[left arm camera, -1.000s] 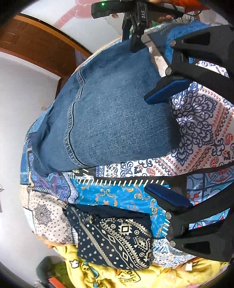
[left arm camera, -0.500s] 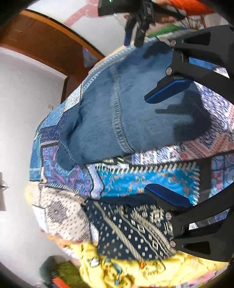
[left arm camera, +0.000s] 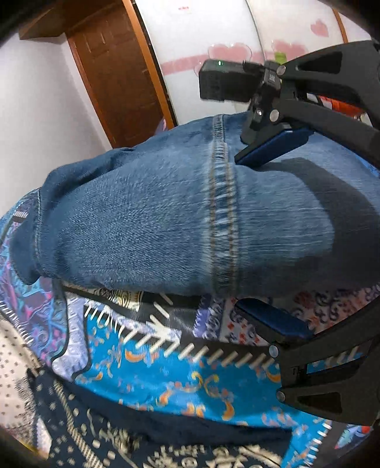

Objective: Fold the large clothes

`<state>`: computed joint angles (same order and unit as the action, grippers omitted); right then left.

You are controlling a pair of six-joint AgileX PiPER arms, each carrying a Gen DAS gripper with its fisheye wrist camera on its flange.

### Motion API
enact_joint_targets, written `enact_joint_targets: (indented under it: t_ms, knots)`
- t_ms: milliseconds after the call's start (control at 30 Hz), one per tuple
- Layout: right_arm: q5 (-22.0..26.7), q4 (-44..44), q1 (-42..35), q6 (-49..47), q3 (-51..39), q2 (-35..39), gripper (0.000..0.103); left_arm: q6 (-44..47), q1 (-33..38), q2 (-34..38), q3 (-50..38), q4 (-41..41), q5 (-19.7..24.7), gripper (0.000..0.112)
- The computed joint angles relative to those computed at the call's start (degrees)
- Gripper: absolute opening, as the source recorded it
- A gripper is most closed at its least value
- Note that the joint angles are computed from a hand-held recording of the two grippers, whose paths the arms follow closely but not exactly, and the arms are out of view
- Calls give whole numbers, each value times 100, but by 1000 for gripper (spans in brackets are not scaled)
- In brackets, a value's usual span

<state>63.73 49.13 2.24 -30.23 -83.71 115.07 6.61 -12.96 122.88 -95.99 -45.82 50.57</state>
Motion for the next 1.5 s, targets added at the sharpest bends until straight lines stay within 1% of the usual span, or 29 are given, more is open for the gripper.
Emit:
enact_joint_targets:
  t_ms: [33,100,167,200,233,300,333,367,400,467,600,733,800,933,1033,1133,1200,1267,1400,1433,1500]
  knots:
    - [72,154,-12,-69,-33,107,100,18,-3,110,-132,-22,71,90]
    - [67,280,-33,-77,-108,197,99,99,-3,280,-330,-122,159,90]
    - [17,385,-37,-78,-110,213,94,136,-28,378,-427,-190,167,90]
    - [7,413,-49,-51,-99,213,91,126,-39,373,-410,-219,131,87]
    - [15,432,-72,-40,-61,187,87,140,-42,377,-394,-260,77,86]
    - [94,535,-165,-78,-11,159,76,300,-37,241,-121,-404,-112,76]
    - [138,656,-202,-135,68,114,65,428,-11,132,69,-488,-203,74]
    - [134,687,-217,-149,138,28,60,500,-9,18,249,-573,-285,70]
    - [93,675,-207,-138,208,-74,57,495,-24,-69,348,-557,-332,67]
    - [88,635,-191,-117,273,-294,46,441,-46,-309,562,-438,-379,61]
    - [73,375,3,119,236,-719,42,561,60,-910,1024,-545,-370,56]
    - [68,320,313,502,-8,-996,42,637,270,-1732,1452,-327,-436,56]
    - [-25,327,527,646,-208,-1070,42,662,473,-2027,1449,-254,-313,56]
    - [-168,130,1126,1211,-985,-1081,42,836,1036,-2652,1474,-159,-26,56]
    - [-245,-134,1579,1608,-1715,-873,42,1112,1585,-3058,1535,-178,203,56]
    - [-293,-388,2032,2016,-2612,-465,42,1339,2159,-3032,1279,-299,533,56]
    - [-401,-454,2226,2135,-2900,-256,42,1506,2498,-2952,1166,-352,757,56]
    - [-508,-496,2450,2341,-3321,113,42,1630,2812,-2768,985,-339,947,56]
    - [-526,-686,2755,2715,-4187,963,42,1772,3171,-2309,723,-143,1068,56]
    - [-464,-766,2836,2873,-4554,1302,42,1769,3275,-2103,558,-91,1147,56]
    - [-275,-872,2919,3134,-5152,1804,42,1869,3417,-1726,481,-39,1143,56]
